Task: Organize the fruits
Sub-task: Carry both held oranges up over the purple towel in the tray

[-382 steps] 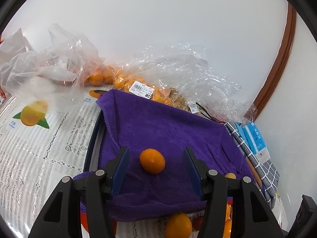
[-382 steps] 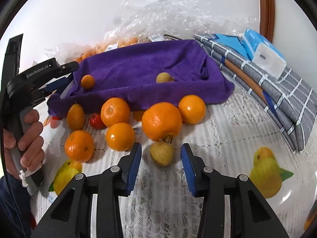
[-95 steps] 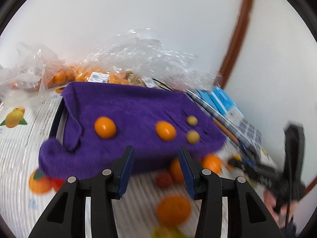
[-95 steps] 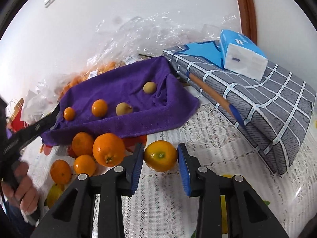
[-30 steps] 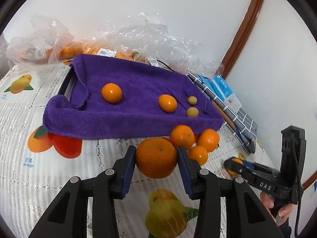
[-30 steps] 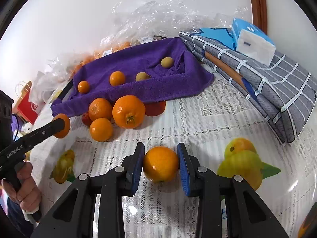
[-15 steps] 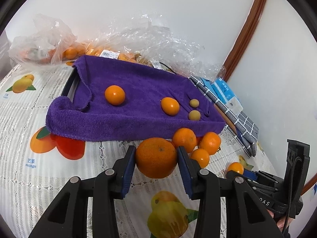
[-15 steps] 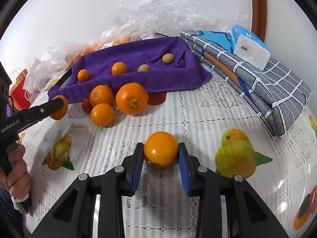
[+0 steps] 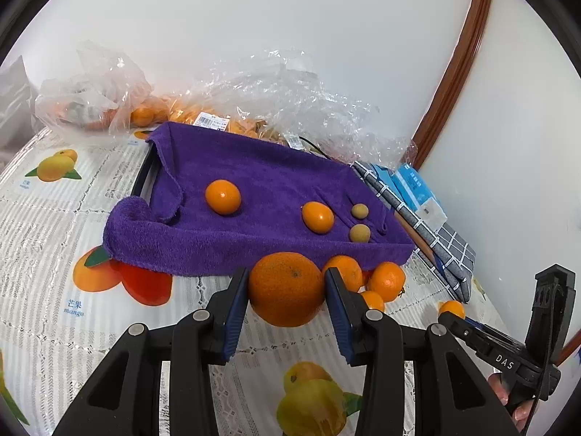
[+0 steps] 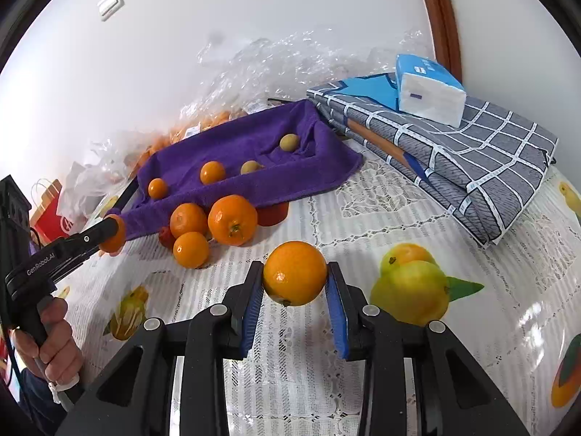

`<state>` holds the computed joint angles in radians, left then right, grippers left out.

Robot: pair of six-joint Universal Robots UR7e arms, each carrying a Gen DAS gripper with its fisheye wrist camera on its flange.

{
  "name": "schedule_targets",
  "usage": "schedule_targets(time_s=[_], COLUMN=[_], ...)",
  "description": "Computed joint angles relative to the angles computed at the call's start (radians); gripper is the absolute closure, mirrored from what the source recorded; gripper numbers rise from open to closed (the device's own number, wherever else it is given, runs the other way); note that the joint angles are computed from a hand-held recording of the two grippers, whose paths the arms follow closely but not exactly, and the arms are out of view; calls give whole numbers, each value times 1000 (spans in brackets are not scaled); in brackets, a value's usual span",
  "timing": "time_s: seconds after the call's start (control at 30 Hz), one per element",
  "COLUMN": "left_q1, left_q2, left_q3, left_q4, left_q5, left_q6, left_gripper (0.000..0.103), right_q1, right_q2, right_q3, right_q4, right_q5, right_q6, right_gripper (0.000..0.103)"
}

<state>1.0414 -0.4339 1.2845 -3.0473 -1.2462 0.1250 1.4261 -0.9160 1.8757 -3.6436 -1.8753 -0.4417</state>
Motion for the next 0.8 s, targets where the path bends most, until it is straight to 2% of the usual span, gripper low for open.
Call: schedule_targets(time_s=[0.23,0.33,0.53,0.8], left_q1=[2,6,9,9], left_q2=[1,-3,-5,-9], left_q3=[-5,-4,-1,7], left_q4=[5,2,-15,-39], left_q5=[7,-11,-6,-9], left_q6=[-24,-33,-50,-47], left_gripper=[63,63,63,63], right_q1=[-2,-4,-11,-12], right_q2=[-1,-3,-6,-5], right_q3=[10,18,40,37], right_q4=[-28,-36,-101,-97], right_q5=[14,27,61,65], right_q6=[2,-2,-3,-2], right_gripper=[69,69,69,69])
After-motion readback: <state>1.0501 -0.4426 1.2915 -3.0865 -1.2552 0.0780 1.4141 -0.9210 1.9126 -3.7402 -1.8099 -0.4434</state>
